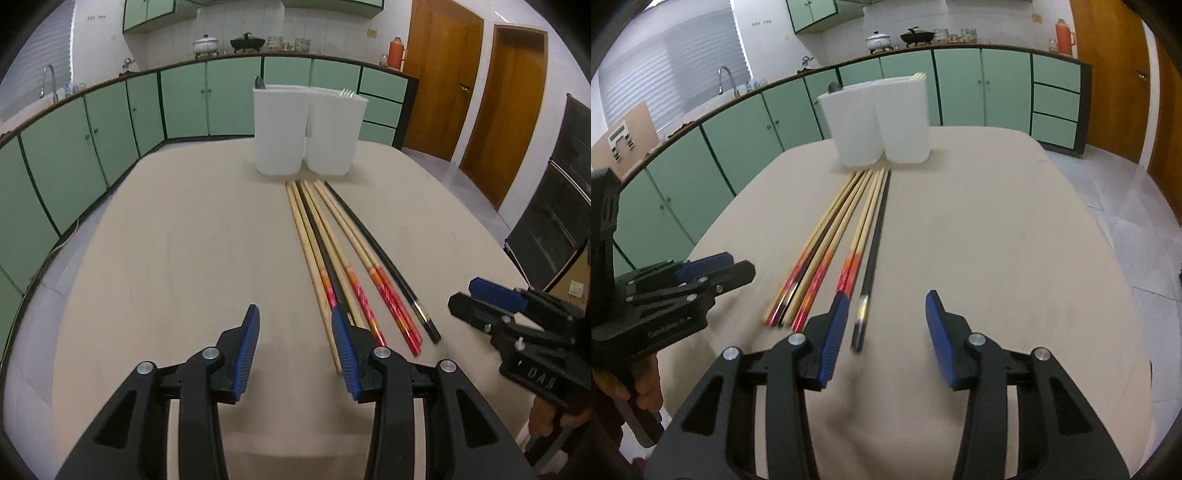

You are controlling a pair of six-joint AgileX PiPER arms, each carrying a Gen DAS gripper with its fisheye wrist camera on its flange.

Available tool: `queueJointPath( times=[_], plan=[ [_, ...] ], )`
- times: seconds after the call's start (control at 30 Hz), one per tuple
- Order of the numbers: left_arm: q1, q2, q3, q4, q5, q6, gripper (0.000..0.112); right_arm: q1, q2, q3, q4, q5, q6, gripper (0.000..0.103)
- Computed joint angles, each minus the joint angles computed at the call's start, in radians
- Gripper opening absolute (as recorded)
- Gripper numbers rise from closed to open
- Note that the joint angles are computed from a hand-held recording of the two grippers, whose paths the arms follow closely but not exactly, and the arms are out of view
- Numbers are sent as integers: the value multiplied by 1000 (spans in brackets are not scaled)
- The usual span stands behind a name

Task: Organize utensils
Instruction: 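Open both tools and withdraw from the holder toward the chopsticks, then grasp a black chopstick with the right tool while the left tool grasps a wooden chopstick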

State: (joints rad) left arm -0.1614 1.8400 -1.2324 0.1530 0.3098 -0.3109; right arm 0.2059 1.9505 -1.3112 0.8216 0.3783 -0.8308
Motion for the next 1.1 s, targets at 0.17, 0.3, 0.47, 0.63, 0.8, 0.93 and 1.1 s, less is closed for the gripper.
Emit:
queueJointPath(
  times=[0.17, 0.3, 0.47, 0.63, 0.8, 0.93, 1.1],
  plan=[
    [-20, -32, 75, 91, -40, -110, 40, 23, -24, 75, 97, -51, -116, 37],
    [-29, -35, 96, 120, -51, -146, 40, 39, -16, 96, 115, -81, -145, 29],
    [-38, -39, 112, 122, -66, -153, 42, 64, 6, 89, 99, -128, -131, 23],
    [-41, -26, 114, 90, -69, -123, 42, 76, 23, 67, 24, -148, -61, 6],
    [-52, 2, 94, 130, -54, -154, 42, 72, 19, 75, 42, -152, -78, 6],
    [-58, 3, 95, 241, -52, -256, 43, 65, 18, 80, 63, -151, -97, 6],
    [-47, -3, 101, 298, -43, -332, 43, 61, 17, 85, 85, -154, -121, 6]
  ],
)
